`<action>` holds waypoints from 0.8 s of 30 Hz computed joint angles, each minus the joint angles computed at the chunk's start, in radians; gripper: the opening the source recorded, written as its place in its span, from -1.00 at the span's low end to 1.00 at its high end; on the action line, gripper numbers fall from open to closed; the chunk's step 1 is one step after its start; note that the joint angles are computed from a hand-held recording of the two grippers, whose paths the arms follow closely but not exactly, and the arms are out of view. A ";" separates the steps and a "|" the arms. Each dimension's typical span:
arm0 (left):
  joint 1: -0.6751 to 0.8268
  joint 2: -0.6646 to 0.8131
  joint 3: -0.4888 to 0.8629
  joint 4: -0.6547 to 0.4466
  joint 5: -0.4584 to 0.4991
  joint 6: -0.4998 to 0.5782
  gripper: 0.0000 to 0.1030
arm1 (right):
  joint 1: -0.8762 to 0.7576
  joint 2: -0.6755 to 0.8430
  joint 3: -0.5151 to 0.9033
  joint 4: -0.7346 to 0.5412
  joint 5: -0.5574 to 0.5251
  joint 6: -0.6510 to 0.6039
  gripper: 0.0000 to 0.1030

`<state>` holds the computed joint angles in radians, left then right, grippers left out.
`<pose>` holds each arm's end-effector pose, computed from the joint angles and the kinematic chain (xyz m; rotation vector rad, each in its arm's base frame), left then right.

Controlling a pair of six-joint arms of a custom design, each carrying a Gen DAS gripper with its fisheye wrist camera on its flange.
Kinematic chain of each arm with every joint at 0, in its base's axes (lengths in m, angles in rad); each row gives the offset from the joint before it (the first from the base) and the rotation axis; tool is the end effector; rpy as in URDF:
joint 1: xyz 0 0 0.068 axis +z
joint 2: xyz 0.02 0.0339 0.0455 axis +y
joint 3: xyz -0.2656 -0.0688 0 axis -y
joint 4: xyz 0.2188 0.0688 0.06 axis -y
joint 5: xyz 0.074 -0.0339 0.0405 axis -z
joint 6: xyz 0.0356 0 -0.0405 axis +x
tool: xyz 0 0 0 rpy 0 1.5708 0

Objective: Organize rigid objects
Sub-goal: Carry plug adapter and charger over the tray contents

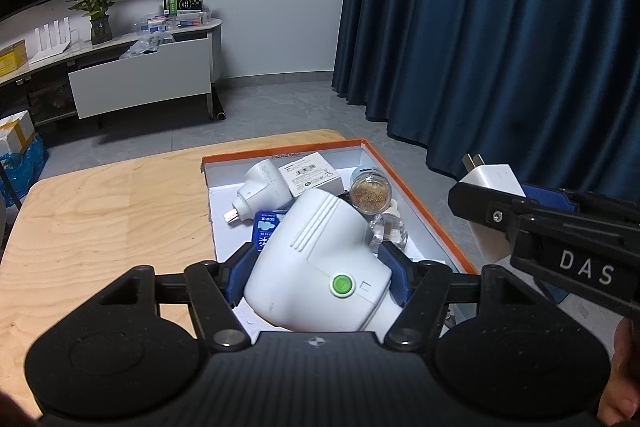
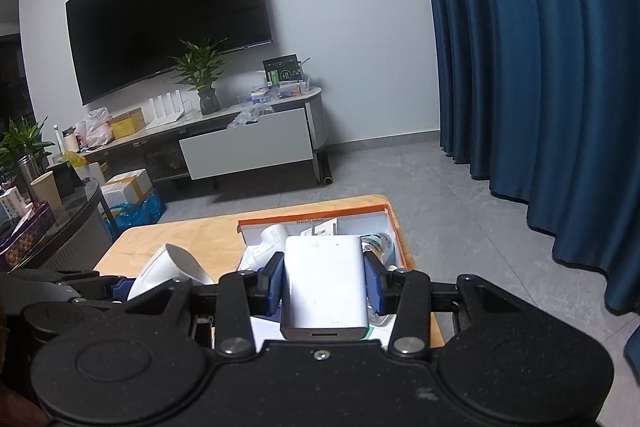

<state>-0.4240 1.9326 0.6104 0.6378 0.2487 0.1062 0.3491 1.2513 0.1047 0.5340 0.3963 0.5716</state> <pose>0.2790 -0.1356 0.0960 0.7232 2.1508 -0.4497 0.1633 0.0448 0.1295 0.4552 2.0827 0.1079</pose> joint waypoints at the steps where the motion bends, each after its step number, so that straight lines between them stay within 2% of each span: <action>1: -0.001 0.001 0.001 0.001 -0.001 -0.001 0.30 | -0.008 0.002 0.000 0.003 -0.006 -0.006 -0.03; 24: -0.017 0.039 0.067 -0.037 -0.007 -0.019 0.30 | -0.104 0.067 0.005 0.076 -0.089 -0.065 -0.03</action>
